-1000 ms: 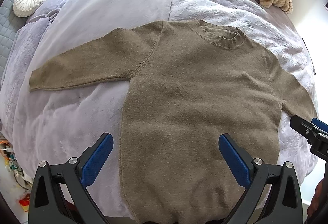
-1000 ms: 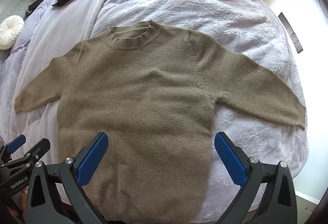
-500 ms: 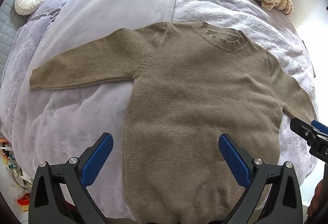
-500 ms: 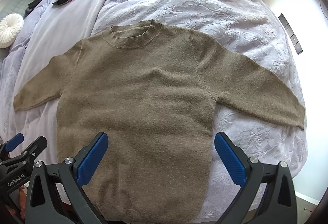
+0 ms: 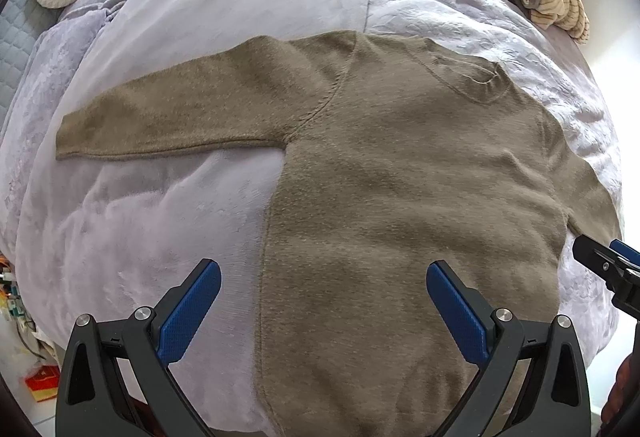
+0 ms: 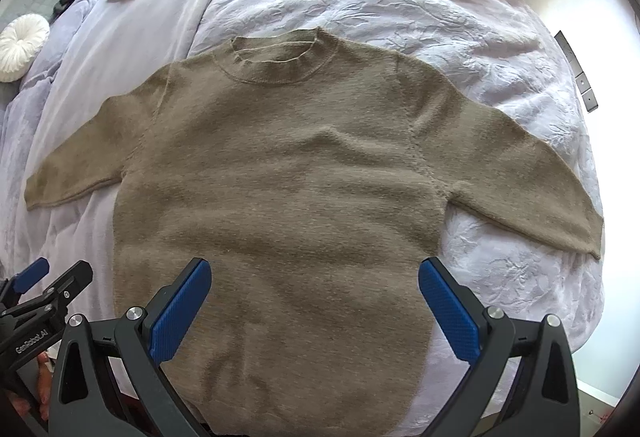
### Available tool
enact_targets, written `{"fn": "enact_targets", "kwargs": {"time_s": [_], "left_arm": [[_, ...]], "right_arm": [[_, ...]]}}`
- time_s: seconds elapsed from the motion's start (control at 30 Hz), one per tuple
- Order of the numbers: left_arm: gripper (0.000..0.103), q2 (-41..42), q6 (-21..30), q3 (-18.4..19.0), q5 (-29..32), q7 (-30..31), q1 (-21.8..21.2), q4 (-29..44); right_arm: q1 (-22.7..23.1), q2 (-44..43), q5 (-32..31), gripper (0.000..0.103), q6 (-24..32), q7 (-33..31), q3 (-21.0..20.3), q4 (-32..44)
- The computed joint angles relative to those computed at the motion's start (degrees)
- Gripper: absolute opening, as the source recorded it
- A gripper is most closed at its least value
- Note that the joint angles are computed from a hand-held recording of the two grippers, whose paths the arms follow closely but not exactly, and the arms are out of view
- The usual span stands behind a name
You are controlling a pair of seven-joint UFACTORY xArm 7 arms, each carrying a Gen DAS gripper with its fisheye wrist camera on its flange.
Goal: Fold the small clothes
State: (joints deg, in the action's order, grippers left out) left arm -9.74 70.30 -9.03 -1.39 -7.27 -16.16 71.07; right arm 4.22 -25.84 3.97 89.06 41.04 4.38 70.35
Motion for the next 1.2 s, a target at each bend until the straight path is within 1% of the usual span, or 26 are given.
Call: {"fn": "enact_targets", "kwargs": {"time_s": [0.37, 0.5, 0.57, 0.73, 0.83, 0.87, 0.9, 0.97, 1.07, 1.1, 1.2], "left_arm": [[0.103, 1.89, -2.82, 2.25, -1.1, 1.63, 2.53, -1.77], [0.103, 2.92, -5.22, 3.29, -1.55, 3.07, 3.9, -2.98], [0.103, 3.8, -6.87, 4.02, -2.3, 4.02, 4.81, -3.6], [0.103, 6.84, -14.43, 6.92, -6.41, 6.82, 8.62, -5.22], [0.103, 10.14, -21.44, 9.05, -11.48, 8.89, 11.99, -5.34], [0.103, 11.11, -22.77, 9.35, -12.81, 9.38, 12.96, -5.09], [0.103, 12.52, -25.05, 9.9, -15.91, 10.78, 14.3, -4.88], [0.103, 15.41, -27.98, 10.42, -20.99, 12.01, 16.8, -3.88], [0.103, 19.43, -29.22, 9.76, -30.17, 15.14, 20.62, -1.54], [0.103, 20.74, -29.62, 9.21, -34.12, 16.82, 22.02, -0.67], [0.103, 23.2, -32.18, 7.48, -42.92, 20.72, 24.94, 1.16]], "right_arm": [[2.35, 6.25, 0.13, 0.103, -3.95, 2.42, 2.14, 3.74], [4.07, 9.39, 0.95, 0.103, -5.56, 2.51, 2.7, 4.79], [5.09, 10.94, 1.33, 0.103, -6.48, 2.56, 3.12, 4.97], [7.79, 14.11, 3.64, 0.103, -9.74, 2.32, 3.88, 4.16], [9.21, 15.61, 5.01, 0.103, -11.89, 2.07, 4.18, 3.76], [9.62, 16.06, 5.21, 0.103, -12.7, 2.01, 4.3, 3.7], [10.07, 16.54, 5.44, 0.103, -13.88, 1.8, 4.47, 3.51], [10.76, 17.76, 5.69, 0.103, -14.78, 1.35, 4.58, 3.82], [11.69, 19.34, 6.37, 0.103, -16.91, 1.17, 4.78, 4.0], [11.93, 19.65, 6.56, 0.103, -17.53, 1.14, 4.79, 3.93], [12.69, 21.3, 6.96, 0.103, -19.32, 1.43, 5.01, 4.14]]}}
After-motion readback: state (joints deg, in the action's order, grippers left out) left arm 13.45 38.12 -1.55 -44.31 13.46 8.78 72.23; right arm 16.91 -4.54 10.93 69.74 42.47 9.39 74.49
